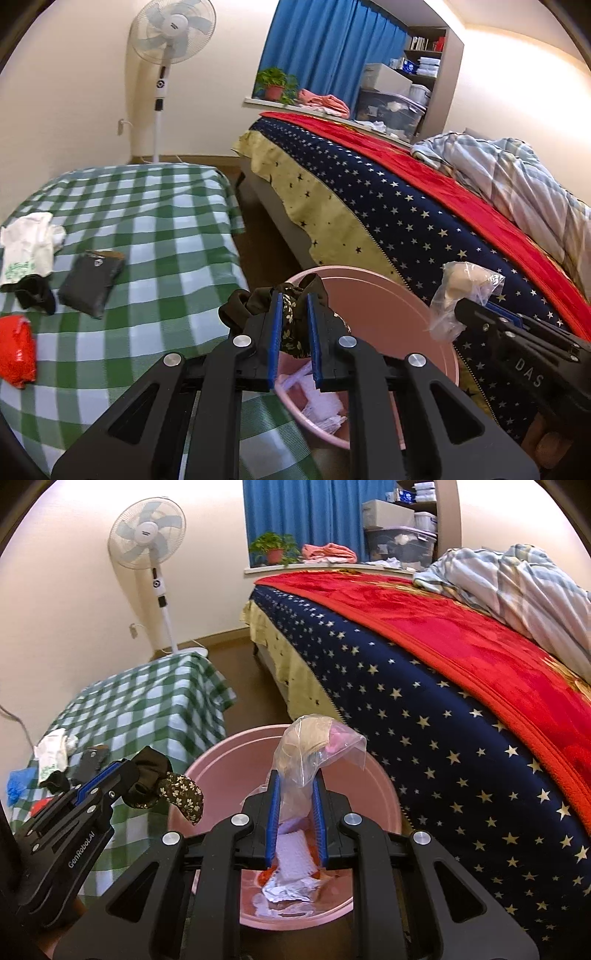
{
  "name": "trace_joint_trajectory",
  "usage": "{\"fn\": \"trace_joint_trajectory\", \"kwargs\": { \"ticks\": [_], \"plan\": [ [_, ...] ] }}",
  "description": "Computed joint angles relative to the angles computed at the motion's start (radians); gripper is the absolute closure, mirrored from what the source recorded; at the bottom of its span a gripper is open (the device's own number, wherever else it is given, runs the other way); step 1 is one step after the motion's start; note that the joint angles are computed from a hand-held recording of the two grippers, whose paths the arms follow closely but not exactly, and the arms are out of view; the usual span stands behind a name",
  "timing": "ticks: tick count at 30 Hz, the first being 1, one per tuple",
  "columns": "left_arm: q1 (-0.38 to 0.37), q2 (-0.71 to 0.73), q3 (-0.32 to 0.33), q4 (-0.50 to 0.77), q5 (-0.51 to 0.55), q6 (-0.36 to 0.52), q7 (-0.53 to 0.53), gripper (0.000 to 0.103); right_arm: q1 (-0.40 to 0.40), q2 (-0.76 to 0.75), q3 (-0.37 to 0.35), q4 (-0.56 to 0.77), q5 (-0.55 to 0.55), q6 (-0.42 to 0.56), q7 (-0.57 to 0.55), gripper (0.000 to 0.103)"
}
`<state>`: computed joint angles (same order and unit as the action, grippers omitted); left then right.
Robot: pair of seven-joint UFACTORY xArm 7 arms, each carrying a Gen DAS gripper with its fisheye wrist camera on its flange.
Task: Collect trash
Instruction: 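Open both tools over the pink bin to drop the items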
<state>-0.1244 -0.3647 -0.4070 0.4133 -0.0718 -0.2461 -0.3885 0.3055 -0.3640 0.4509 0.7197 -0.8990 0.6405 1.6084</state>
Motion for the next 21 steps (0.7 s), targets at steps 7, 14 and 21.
{"fn": "trace_joint_trajectory", "kwargs": {
  "ticks": [7, 14, 21],
  "plan": [
    [-0.235, 0.090, 0.253, 0.031, 0.101, -0.046, -0.021, 0.085, -0.003, 0.019, -0.007, 0.006, -0.003, 0.031, 0.010, 0.083],
    [-0.380, 0.118, 0.454, 0.039, 0.246, -0.053, -0.143, 0.071, 0.013, 0.036, -0.009, 0.026, -0.031, 0.088, 0.044, 0.057],
    [-0.306, 0.069, 0.381, 0.017, 0.224, -0.032, -0.118, 0.070, 0.032, 0.026, -0.017, 0.030, -0.044, 0.092, 0.053, 0.055]
  ]
}}
